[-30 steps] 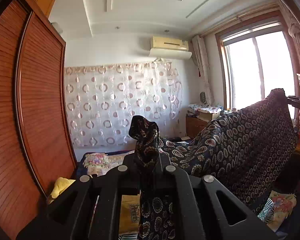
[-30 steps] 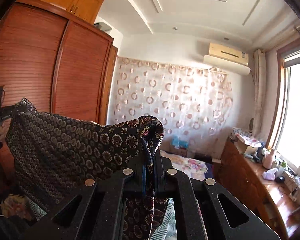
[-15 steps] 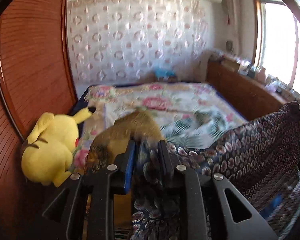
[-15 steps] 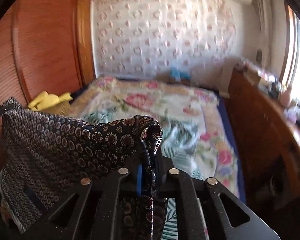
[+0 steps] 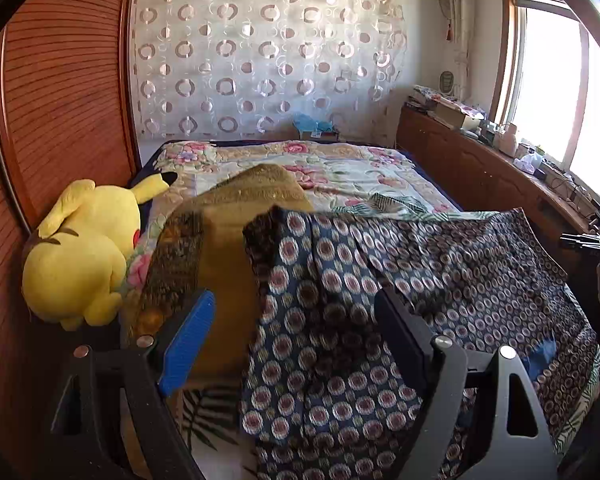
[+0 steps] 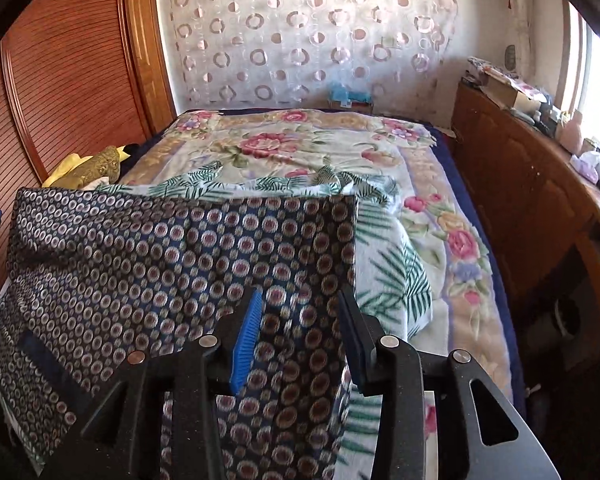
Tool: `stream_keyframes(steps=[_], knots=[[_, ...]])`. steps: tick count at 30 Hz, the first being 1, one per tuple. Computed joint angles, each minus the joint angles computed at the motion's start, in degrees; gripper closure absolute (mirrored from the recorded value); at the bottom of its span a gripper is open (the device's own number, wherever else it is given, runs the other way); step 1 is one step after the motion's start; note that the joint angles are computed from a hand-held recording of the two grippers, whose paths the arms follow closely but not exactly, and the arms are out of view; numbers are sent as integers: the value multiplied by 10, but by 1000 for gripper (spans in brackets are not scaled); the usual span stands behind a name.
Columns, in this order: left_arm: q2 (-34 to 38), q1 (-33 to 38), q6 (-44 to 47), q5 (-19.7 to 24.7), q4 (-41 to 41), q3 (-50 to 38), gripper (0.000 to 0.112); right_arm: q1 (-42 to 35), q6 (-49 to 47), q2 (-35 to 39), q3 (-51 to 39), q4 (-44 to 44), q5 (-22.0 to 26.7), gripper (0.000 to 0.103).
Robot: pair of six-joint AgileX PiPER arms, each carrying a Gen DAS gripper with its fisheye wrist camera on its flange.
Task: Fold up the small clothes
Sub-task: 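Lower the held robe onto the quilt with both grippers and release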
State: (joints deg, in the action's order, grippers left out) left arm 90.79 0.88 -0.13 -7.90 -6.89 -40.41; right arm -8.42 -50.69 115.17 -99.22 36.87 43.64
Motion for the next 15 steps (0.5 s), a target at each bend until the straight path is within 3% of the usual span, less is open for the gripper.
stream_keyframes(steps=[3, 6, 12, 14, 15], knots=[[-9, -12, 50, -14, -48, 27, 30, -7, -16, 5, 20, -5, -16, 62], [-5, -5, -21, -15, 26, 38, 30, -2, -11, 2, 47, -16, -54, 62], [12, 6, -60, -47, 58, 70, 30, -3, 15, 25, 26, -37, -28, 62], [23, 14, -72, -53, 69, 74, 30, -3, 3, 28, 37, -43, -35, 71], [28, 16, -68, -56, 64, 75, 30, 1, 13, 31, 35, -60, -38, 82]])
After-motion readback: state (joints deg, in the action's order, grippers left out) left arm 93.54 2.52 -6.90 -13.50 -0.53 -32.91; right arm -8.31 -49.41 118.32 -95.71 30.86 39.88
